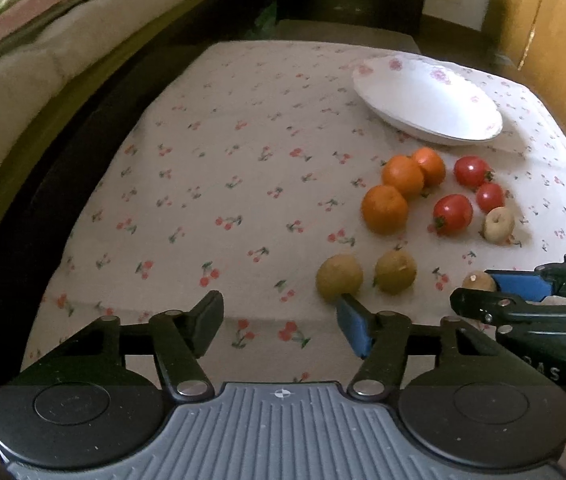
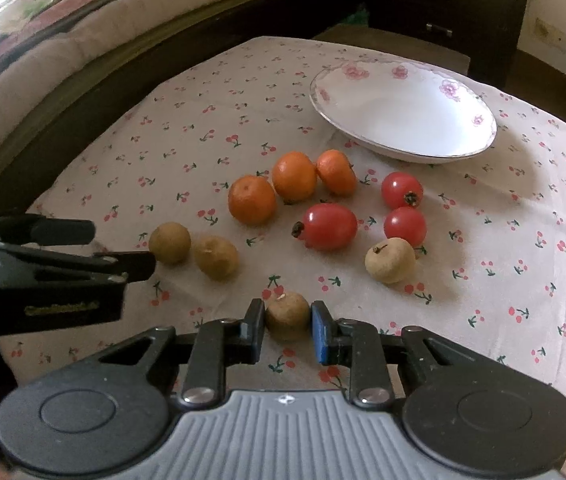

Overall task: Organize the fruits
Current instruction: 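Close left gripper on a brown fruit while right gripper holds its brown fruit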

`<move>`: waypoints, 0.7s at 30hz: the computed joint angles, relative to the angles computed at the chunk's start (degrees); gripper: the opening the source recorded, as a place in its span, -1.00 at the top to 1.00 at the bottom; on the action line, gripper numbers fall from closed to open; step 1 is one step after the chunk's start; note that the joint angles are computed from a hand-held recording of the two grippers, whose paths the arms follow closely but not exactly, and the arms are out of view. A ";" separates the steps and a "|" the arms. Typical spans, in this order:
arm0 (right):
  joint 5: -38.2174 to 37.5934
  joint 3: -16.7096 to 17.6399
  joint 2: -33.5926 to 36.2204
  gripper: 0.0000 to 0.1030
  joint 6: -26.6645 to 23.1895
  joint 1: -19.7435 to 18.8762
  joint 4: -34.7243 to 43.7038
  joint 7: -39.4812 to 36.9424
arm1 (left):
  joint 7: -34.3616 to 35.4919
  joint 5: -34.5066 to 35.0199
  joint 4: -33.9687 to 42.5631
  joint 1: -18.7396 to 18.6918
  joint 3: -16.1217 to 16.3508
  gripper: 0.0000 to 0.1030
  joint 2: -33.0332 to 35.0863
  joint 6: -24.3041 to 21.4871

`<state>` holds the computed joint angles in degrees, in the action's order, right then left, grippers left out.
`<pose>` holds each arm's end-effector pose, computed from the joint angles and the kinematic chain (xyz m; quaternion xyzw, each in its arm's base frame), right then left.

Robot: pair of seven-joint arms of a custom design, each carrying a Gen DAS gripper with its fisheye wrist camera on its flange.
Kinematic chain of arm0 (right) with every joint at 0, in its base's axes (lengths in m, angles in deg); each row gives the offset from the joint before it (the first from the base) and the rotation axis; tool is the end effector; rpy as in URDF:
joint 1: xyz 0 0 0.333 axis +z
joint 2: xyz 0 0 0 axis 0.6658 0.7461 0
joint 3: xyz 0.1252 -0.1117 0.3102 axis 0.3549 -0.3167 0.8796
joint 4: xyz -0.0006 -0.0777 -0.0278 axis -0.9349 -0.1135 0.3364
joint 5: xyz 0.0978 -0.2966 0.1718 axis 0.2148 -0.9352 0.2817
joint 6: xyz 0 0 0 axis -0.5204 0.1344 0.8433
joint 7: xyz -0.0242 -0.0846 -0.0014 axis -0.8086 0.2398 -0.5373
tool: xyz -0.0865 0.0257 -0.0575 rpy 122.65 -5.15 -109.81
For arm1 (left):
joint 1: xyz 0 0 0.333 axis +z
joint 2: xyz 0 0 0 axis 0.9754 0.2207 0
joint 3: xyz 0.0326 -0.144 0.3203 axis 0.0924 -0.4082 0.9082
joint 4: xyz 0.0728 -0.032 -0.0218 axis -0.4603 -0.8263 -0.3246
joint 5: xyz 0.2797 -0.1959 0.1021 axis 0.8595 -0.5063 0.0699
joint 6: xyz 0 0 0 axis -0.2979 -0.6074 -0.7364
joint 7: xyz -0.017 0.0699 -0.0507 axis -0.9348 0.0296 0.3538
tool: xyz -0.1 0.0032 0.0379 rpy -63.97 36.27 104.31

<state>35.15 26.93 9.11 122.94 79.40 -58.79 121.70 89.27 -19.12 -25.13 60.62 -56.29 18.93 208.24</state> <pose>0.6128 0.2612 0.2824 -0.6345 0.7134 -0.1696 0.2444 0.6751 -0.2688 0.2857 -0.4883 0.8260 -0.2285 0.1648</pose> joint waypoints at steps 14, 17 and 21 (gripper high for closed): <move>3.97 1.59 -1.56 0.48 3.51 -1.38 -3.81 -1.62 | 6.19 -1.31 4.89 1.38 -3.62 -0.36 4.55 0.18; 4.72 1.94 -1.60 0.48 3.77 -1.56 -3.99 -2.39 | 5.56 -1.90 4.62 1.01 -2.89 -0.59 4.64 1.13; 5.61 2.22 -1.74 0.48 4.02 -1.70 -4.14 -3.21 | 2.89 -2.03 5.27 -0.71 -0.25 -0.93 4.87 -0.29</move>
